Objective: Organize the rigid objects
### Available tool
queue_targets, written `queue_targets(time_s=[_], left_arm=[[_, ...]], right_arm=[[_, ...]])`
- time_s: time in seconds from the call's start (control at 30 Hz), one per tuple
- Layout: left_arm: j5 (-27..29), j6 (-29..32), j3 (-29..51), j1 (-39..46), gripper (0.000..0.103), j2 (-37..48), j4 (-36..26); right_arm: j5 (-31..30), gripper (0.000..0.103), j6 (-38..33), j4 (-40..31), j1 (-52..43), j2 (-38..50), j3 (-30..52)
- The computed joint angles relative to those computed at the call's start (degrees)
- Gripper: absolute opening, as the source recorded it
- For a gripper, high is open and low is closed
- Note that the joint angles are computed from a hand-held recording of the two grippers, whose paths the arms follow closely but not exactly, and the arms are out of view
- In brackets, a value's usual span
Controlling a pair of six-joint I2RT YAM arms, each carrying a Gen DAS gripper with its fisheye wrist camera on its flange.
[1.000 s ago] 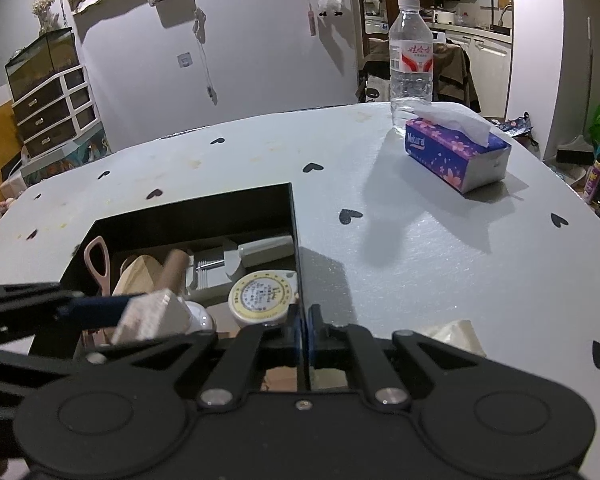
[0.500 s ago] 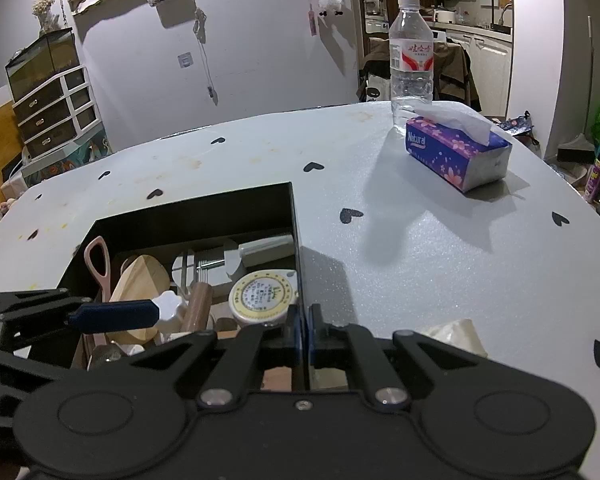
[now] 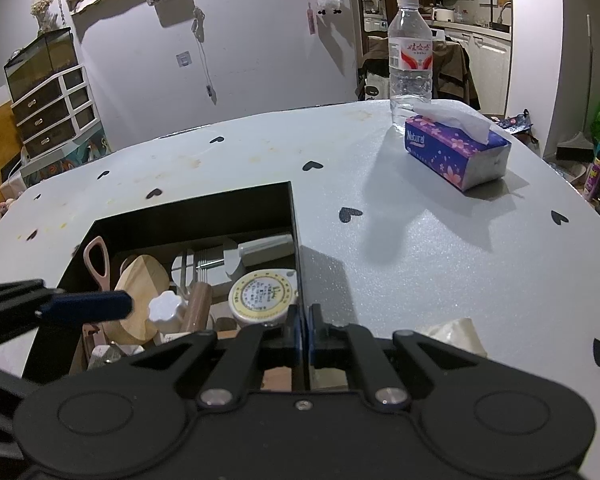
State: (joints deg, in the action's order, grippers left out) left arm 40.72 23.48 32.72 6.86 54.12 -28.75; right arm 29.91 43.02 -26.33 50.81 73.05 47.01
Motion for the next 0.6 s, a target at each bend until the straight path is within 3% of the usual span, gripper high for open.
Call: queue_targets(time_s=[0.43,0.6], left_arm=[[8.8,5.3,3.7,14.2,0.098,-6.1,-9.2],[6.9,2.7,4.1,17.7,0.103,-7.3,-9.5]], right_arm=[[0.8,0.004,0.1,-0.6,0.4,0.7,0.5],[1.3,0.005,0.1,-1.2,0.8,0.8,0.6]])
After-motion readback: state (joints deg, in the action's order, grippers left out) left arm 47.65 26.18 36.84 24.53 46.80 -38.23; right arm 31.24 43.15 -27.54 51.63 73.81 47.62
